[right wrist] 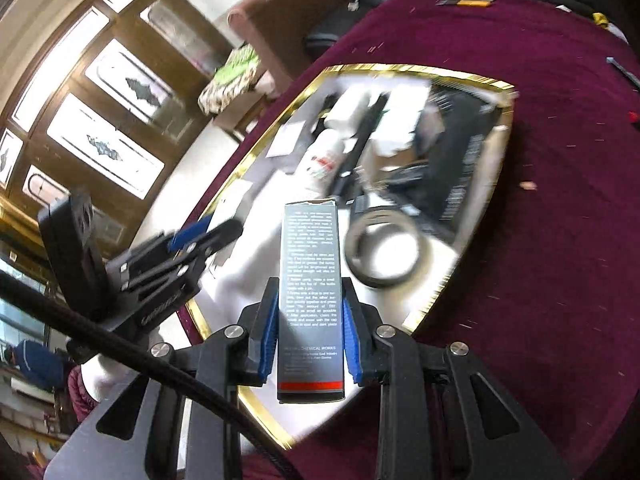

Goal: Organize objects
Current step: 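Move the staple box and grey box over the tray with both tools, then lower both boxes into the tray, opening both tools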

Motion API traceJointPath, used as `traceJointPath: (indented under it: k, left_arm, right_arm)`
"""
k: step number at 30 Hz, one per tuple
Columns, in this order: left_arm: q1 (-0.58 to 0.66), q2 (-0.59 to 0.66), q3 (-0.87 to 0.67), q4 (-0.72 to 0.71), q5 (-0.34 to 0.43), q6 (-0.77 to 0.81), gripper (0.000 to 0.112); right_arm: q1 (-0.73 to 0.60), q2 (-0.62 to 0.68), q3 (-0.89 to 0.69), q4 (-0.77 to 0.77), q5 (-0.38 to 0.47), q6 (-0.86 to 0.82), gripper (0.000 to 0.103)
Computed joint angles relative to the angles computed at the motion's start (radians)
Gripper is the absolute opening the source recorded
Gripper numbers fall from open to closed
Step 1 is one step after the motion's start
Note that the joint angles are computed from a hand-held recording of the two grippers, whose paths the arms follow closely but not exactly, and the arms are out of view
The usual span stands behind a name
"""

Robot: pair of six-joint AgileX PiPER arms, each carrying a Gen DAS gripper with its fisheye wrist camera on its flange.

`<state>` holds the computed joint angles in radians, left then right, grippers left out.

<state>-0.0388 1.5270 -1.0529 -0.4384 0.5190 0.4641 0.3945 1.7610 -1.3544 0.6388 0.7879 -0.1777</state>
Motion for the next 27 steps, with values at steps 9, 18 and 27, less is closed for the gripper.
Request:
traceJointPath:
  k: [9, 18, 27]
  left_arm:
    - [0.016, 0.152, -0.134, 0.074, 0.036, -0.021, 0.026]
    - [0.051, 0.158, -0.14, -0.044, 0.057, 0.114, 0.028]
    - [0.119, 0.007, -0.064, -0.225, 0.062, 0.22, 0.059]
  right_arm:
    - [0.079, 0.245, -0.258, -0.026, 0.074, 0.087, 0.026]
    - [0.094, 0.275, -0.28, -0.044, 0.035, 0.138, 0.034]
    - [0.05, 0.111, -0.117, 0.03, -0.068, 0.048, 0.035]
